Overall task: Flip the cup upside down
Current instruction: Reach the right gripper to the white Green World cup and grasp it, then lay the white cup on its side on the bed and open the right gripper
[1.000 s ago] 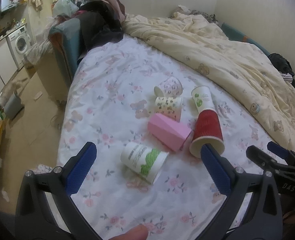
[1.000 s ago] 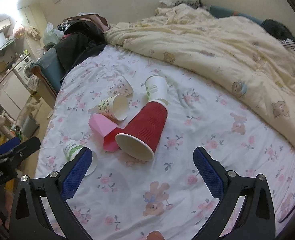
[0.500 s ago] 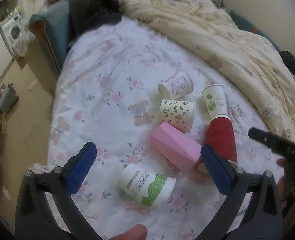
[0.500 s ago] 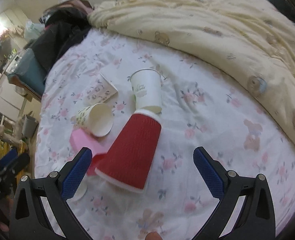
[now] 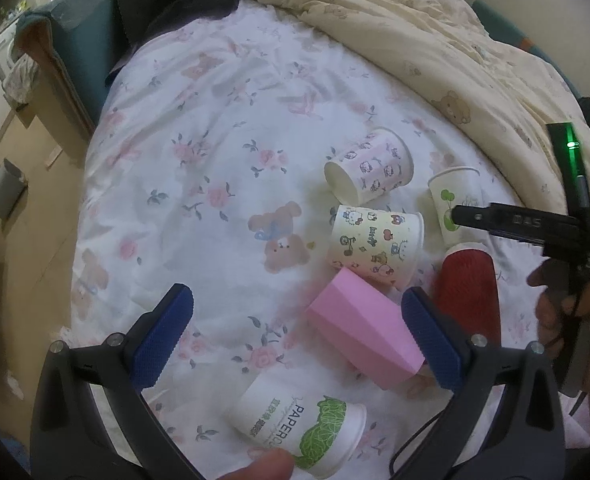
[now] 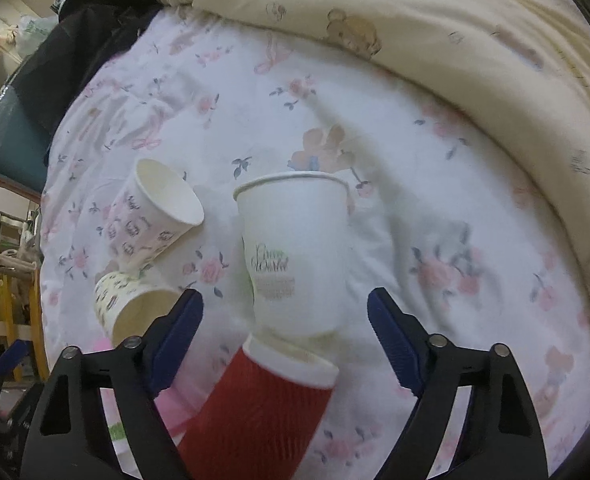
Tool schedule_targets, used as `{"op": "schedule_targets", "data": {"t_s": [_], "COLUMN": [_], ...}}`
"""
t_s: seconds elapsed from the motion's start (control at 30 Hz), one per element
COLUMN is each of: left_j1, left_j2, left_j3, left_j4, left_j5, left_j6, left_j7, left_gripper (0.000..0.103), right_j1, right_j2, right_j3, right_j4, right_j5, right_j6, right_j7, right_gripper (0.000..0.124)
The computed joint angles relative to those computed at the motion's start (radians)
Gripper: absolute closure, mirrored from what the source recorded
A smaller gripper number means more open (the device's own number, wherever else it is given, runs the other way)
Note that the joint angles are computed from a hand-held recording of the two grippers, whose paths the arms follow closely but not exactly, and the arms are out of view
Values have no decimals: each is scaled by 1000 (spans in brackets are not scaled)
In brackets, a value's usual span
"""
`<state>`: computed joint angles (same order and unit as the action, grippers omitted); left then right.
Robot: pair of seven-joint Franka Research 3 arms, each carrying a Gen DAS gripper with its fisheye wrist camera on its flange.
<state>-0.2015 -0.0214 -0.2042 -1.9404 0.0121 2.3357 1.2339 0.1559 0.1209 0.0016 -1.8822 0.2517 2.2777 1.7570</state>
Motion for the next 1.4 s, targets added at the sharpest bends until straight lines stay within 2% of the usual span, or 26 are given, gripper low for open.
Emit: {"op": "schedule_targets", "data": {"t_s": [0.1, 0.13, 0.17, 0.37, 0.53, 0.8, 1.2, 1.4], "left_j1": [1, 2, 2, 6, 6, -6, -55, -82], "left_j2": [1, -1, -3, -28, -92, -239, -511, -616], "left_j3": [1, 1, 1, 5, 12, 34, 70, 80], "left_j4": [2, -1, -4, -18, -59, -157, -384, -482], "left_j5": [-2, 0, 2, 3, -11, -38, -80, -97], "left_j6": [1, 5, 7, -1, 11, 23, -13, -20], "left_j7": [1, 0, -3, -26, -34, -31, -31, -67], "left_gripper": [0, 0, 0, 0, 0, 0, 0, 0], "right_j1": [0, 1, 2, 5, -4, 2, 78, 139], "right_j2": [21, 21, 20, -26, -114, -291, -687, -753], "right_j3": [0, -1, -1, -1, 0, 17, 53, 76], "right_j4": [15, 15, 13, -27, -76, -183, -525, -627], "right_j5": [3, -5, -6, -27, 16, 35, 193, 276], "right_j6": [-16, -13, -10, 48, 90, 50, -23, -13], "right_j7": [-1, 1, -2, -10, -20, -6, 61, 89], "right_gripper": [54, 63, 66, 69, 69, 69, 69, 69]}}
